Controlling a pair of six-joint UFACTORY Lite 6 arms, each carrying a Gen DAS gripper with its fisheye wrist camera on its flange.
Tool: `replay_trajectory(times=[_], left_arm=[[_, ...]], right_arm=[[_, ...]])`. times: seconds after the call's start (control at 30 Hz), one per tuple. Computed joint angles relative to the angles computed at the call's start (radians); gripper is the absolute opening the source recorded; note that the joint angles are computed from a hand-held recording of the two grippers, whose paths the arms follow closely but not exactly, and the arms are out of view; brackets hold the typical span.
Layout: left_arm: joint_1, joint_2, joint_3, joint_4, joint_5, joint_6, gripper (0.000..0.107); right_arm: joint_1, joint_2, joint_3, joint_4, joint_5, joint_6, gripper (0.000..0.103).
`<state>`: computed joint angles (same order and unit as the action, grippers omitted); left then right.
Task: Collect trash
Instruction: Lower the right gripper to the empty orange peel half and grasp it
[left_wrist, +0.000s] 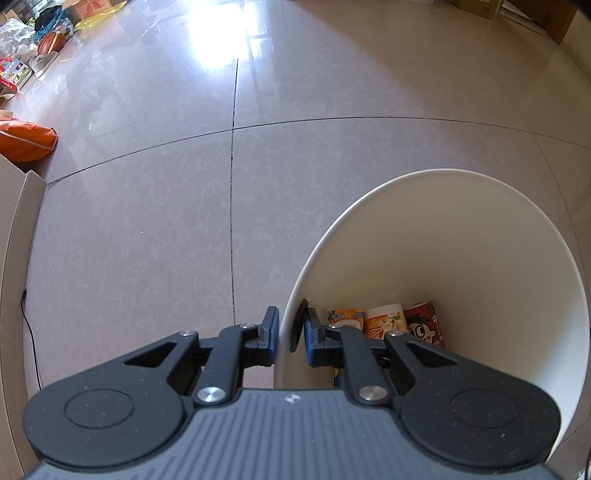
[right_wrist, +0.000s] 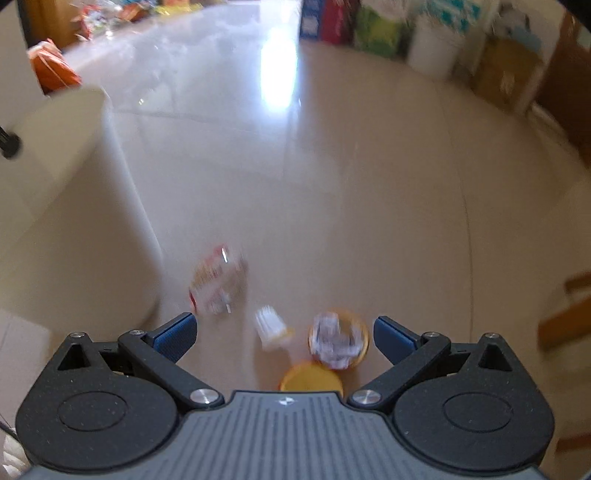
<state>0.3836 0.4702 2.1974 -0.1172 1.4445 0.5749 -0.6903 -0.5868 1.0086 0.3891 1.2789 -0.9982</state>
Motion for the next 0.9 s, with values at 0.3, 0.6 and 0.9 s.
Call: replay_trajectory(times=[0.3,0.6,0.9], left_arm=[[0.001,0.008,0.015,-0.001,0.005,-0.004,0.013],[0.003,0.017,0.034,-0.001,0.015,-0.006,0.013],[0.001,0.006,0.014,0.0,0.005,-0.006,0.013]], right_arm=[[-0.034,0.129,-0.282,-0.084,-0.275,0.069,0.103],[0.041,0.325,-0.404,-0.122,-0.544,0.193,0.103],[0.059,0.381,-0.411,-0.185,-0.566,0.225,0.089]])
